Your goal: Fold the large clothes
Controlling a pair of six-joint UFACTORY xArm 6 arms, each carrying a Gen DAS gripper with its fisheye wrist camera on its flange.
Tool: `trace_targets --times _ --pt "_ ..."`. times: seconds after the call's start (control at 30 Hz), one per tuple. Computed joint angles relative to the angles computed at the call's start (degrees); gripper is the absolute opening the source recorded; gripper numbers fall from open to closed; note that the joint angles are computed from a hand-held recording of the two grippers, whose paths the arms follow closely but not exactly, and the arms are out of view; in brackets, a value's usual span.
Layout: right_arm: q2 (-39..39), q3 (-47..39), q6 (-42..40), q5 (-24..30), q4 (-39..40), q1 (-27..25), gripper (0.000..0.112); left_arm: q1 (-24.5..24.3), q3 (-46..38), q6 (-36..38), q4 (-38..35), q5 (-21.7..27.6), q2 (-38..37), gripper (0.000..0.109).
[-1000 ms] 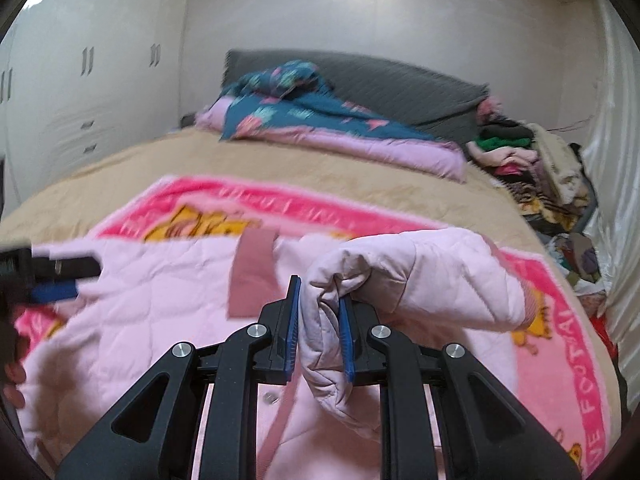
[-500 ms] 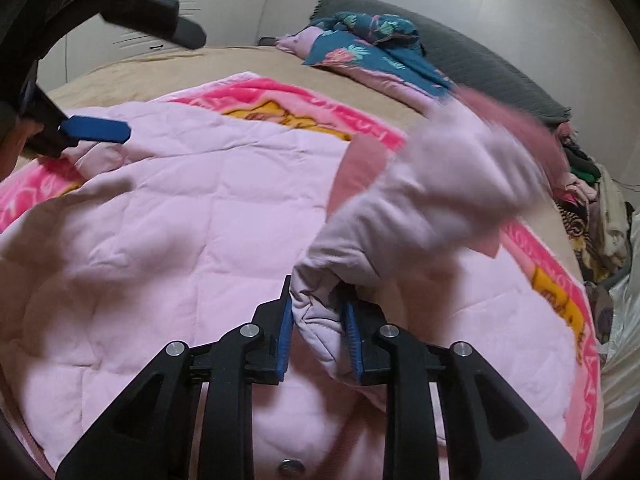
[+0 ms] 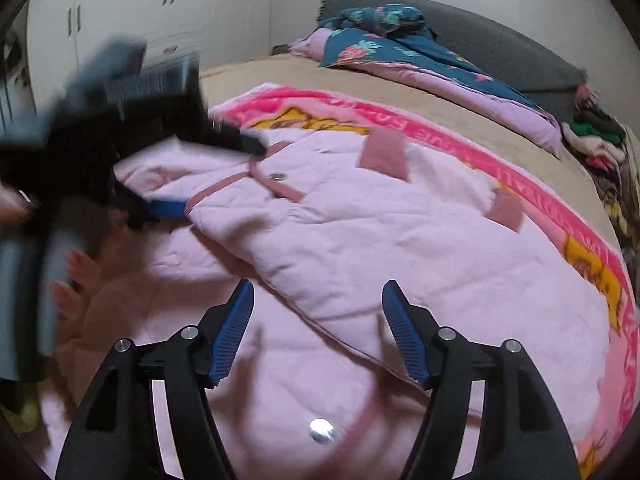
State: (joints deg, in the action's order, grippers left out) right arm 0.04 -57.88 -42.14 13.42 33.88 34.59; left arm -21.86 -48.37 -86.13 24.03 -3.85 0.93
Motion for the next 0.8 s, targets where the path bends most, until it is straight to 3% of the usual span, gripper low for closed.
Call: trace_targets --times 0.1,0.13,0.17,0.23,0.27,0.37,0.53,0.8 --pt "-2.8 2.3 2.5 -0.1 -0.4 -3.0 0.068 -0.1 -3.6 -5.5 9.4 5.2 1.4 0.092" --pt "-3.6 3.0 3.5 -0.3 -0.6 -4.1 0.068 -1.0 -5.2 -5.1 11.1 8.7 1.9 0.084" --pt "-4.2 3.5 3.9 0.0 -0.2 -5.2 0.068 -1.5 -6.0 -3.8 11.0 10.8 2.1 0.066" --pt "-5.6 4.9 4.9 -0.2 0.4 -6.9 0.068 -3.3 -9.1 -2.0 13.5 18.7 3.0 0.048" --pt "-5.9 5.1 4.1 -0.1 1.8 -7.6 0.068 -3.6 -9.8 -1.8 14.3 20.4 3.2 0.036" --pt "-7.0 6.4 4.8 -0.5 3.0 -9.8 0.068 -4.3 -9.7 -5.7 21.1 23.0 1.6 0.019" --pt "-6.8 5.4 8.1 -0.5 3.4 -13.6 0.068 -4.8 -9.7 -11.4 29.8 26.6 -2.7 0.016" --pt "-3.6 1.8 14.8 0.5 0.6 -14.7 0.072 -4.7 -8.6 -5.4 23.0 30.6 -2.2 0.016"
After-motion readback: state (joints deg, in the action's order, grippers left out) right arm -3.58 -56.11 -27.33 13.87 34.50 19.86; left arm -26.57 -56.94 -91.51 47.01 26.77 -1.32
